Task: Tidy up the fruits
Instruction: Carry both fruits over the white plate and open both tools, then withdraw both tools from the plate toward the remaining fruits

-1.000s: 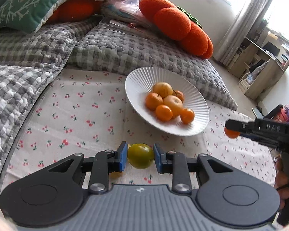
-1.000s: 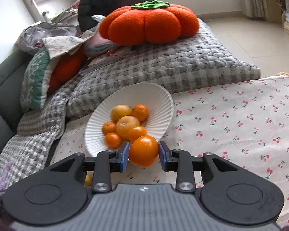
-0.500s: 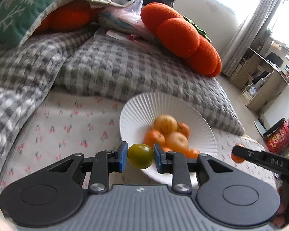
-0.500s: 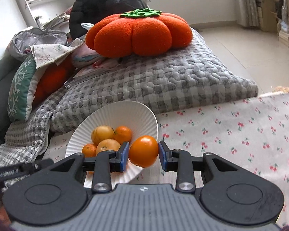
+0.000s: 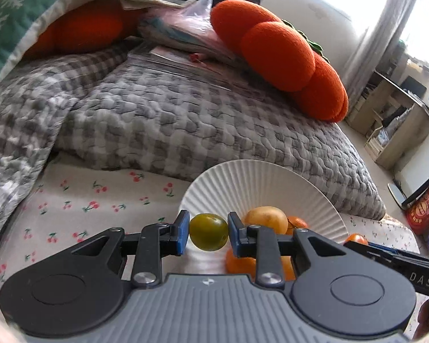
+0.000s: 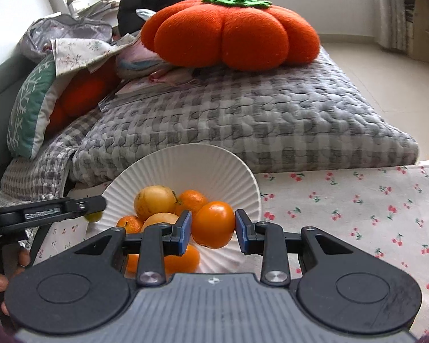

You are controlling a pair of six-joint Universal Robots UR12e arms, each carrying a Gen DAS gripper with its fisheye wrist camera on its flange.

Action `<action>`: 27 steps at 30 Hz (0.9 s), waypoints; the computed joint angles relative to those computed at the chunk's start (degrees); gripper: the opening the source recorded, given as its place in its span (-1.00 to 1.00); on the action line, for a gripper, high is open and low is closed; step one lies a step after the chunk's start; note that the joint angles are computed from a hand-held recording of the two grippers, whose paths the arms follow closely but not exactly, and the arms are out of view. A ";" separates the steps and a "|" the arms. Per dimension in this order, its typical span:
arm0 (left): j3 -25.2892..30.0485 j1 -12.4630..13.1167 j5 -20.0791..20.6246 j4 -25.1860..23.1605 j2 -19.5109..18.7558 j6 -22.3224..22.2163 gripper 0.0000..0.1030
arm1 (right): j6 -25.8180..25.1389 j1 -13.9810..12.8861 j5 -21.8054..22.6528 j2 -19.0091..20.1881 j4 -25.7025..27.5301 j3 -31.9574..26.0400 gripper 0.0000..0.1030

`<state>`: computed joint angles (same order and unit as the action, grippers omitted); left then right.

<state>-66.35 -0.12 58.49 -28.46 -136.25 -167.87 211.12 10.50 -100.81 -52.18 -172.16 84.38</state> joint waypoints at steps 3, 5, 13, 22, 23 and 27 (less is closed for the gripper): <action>0.60 -0.28 -0.06 -0.34 -0.61 -0.01 -0.51 | -0.61 0.08 -0.01 0.62 0.56 -0.80 -0.42; 0.66 -0.45 -0.08 -0.50 -0.78 0.73 -0.51 | -0.70 0.09 -0.21 0.94 0.62 -1.08 -0.42; 1.48 -0.65 -1.09 -1.04 -1.54 1.42 -0.51 | -0.20 -0.14 1.29 1.79 0.21 -1.54 -0.42; 1.82 -0.18 -2.80 -2.40 -1.56 1.88 -0.38 | 2.62 -0.18 0.83 1.35 0.04 -0.98 -0.39; 1.63 -0.03 -3.05 -2.56 -1.38 1.96 -0.33 | 2.89 -0.13 0.49 1.19 -0.08 -0.87 -0.39; 0.05 0.49 -3.09 -1.60 -0.13 1.42 -0.12 | 3.15 0.20 -0.78 0.37 -0.31 -0.26 -0.39</action>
<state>-66.30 0.37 55.40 -30.07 -136.38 -166.45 214.27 10.69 -101.59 -51.81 -172.47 84.12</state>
